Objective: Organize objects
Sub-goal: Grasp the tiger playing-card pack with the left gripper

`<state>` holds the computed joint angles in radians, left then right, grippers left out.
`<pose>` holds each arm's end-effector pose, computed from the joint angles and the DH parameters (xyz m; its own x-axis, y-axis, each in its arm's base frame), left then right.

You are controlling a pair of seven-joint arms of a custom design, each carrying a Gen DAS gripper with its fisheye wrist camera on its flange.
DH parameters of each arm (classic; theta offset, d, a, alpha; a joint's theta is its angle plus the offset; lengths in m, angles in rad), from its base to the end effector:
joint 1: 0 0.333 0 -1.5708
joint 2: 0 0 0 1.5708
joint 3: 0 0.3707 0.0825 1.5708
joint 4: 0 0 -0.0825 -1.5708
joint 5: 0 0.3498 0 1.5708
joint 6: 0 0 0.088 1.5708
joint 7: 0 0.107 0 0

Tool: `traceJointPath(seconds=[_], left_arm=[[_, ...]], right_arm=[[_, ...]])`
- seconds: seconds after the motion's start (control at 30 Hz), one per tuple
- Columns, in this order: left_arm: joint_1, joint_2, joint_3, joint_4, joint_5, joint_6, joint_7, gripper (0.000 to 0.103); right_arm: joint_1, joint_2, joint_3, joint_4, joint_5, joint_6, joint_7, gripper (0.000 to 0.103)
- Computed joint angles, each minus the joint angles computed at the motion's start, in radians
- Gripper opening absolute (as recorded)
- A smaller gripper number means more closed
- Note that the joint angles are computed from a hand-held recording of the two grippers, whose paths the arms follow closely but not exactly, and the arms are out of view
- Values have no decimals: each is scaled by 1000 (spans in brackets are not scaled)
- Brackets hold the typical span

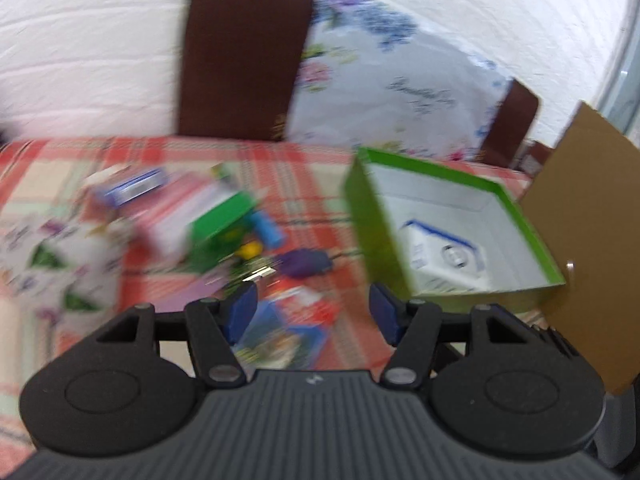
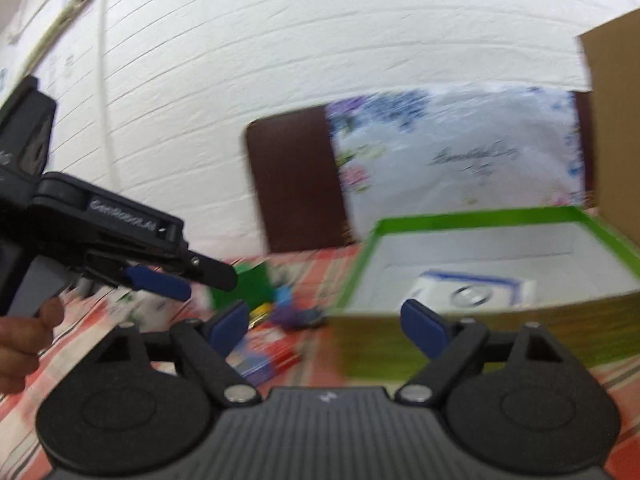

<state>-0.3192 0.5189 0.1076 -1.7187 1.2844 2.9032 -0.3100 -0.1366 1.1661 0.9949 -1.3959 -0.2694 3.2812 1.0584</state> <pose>0.6586 -0.2141 0.3972 0.3228 -0.9116 0.2545 -0.5587 -0.4006 -0.7262 0.7225 0.3286 0.3562 0.7350 -0.6518 -0.1868 -0.3533 -0.1330 -0.9260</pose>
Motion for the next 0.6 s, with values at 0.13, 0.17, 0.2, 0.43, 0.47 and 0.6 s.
traceJointPath(seconds=[0.13, 0.17, 0.2, 0.43, 0.47, 0.6], left_arm=[[18, -60, 21, -115, 75, 40, -169, 62], [30, -64, 17, -124, 99, 58, -205, 62], [39, -66, 16, -130, 140, 83, -252, 62], [120, 54, -64, 16, 145, 189, -87, 62], [134, 77, -88, 35, 71, 174, 20, 62], [188, 153, -172, 102, -130, 125, 308, 63]], right_arm=[[47, -41, -31, -7, 18, -132, -47, 84], [75, -54, -60, 9, 21, -158, -63, 88], [111, -69, -104, 30, 27, -174, -70, 93], [255, -95, -280, 170, 135, -314, -55, 93], [267, -93, -296, 189, 148, -331, -57, 93], [291, -80, -320, 235, 196, -368, -90, 93]])
